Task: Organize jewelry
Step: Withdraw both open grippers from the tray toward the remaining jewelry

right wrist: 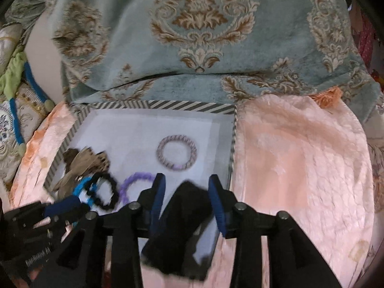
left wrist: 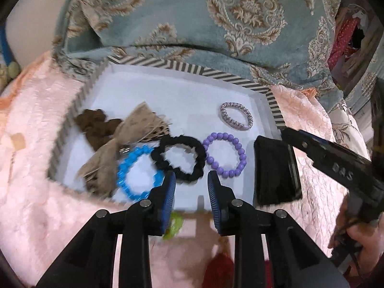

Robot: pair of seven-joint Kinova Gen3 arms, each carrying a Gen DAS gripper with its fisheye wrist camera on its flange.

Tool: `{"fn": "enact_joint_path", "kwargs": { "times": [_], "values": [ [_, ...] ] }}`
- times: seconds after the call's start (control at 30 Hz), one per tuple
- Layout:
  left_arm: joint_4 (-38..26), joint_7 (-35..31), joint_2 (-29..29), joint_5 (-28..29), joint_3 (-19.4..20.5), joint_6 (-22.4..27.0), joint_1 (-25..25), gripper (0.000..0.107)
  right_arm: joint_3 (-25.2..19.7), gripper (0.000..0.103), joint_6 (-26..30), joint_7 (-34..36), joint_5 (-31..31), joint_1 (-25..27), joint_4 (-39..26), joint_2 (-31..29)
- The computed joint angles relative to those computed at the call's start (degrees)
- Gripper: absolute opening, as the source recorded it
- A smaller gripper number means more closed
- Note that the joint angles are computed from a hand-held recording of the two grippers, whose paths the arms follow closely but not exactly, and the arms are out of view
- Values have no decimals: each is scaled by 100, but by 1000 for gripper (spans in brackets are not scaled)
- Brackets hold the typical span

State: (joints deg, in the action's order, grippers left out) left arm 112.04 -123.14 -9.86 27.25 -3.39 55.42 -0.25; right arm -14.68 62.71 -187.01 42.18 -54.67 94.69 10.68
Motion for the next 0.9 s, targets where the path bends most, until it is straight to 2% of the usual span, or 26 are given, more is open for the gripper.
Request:
{"fn": "enact_joint_path", "kwargs": {
  "times": [0.2, 0.5, 0.77, 0.9],
  "values": [
    [284, -163, -650, -179, -251, 172, -86, 11, -274, 42, 194, -684, 133, -434, 103, -123],
    [588, 63, -1486, -762, -432, 25, -27, 11, -504, 47, 715, -1301, 327, -1132, -107, -17],
    [667, 180, -1933, -1011, -672, 128, 88, 11, -594, 49, 1154, -1586, 561, -1630, -313, 49],
    [659, 240, -2063, -1046, -749, 202, 151, 11, -622, 52, 1405, -1485, 614, -1821, -527, 138]
  ]
}}
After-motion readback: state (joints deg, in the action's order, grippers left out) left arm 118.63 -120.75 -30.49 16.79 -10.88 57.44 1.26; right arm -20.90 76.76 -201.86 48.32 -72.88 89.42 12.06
